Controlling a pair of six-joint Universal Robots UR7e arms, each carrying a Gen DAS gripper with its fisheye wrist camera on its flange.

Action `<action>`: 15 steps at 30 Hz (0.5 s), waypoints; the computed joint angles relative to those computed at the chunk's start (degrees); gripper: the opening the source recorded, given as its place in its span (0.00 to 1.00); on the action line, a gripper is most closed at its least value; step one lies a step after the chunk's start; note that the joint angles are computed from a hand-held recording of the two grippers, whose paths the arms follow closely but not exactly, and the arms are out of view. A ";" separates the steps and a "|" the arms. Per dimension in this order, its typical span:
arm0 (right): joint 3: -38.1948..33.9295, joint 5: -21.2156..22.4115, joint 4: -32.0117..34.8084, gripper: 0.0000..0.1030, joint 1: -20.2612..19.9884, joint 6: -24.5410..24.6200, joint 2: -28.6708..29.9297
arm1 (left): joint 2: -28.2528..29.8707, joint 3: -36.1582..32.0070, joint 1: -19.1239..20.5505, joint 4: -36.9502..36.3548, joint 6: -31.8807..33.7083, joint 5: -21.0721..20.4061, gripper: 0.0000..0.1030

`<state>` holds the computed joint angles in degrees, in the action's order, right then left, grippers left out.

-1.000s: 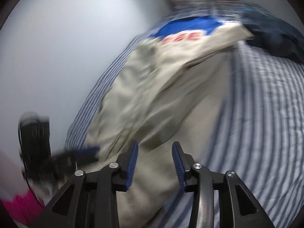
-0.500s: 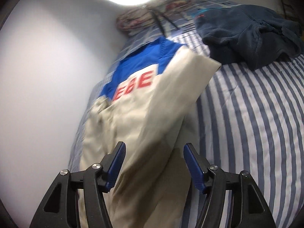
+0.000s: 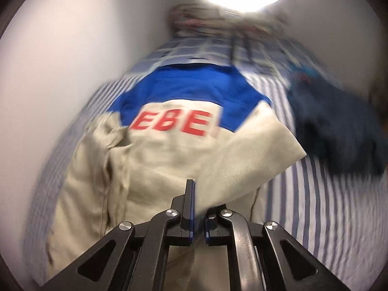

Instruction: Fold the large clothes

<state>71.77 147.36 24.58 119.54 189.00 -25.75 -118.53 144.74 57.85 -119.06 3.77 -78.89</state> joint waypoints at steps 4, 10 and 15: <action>-12.47 -0.81 9.05 0.03 -2.15 -2.58 9.74 | 0.14 -0.18 -0.12 0.39 -0.58 -0.15 0.15; -5.73 -10.78 3.38 0.28 -5.53 -1.87 3.92 | -0.26 0.03 -0.76 1.08 -0.71 -0.50 0.15; 13.64 -21.05 -12.60 0.32 -5.36 -1.20 -11.81 | -1.16 -0.18 -0.89 2.27 -0.66 -0.54 0.15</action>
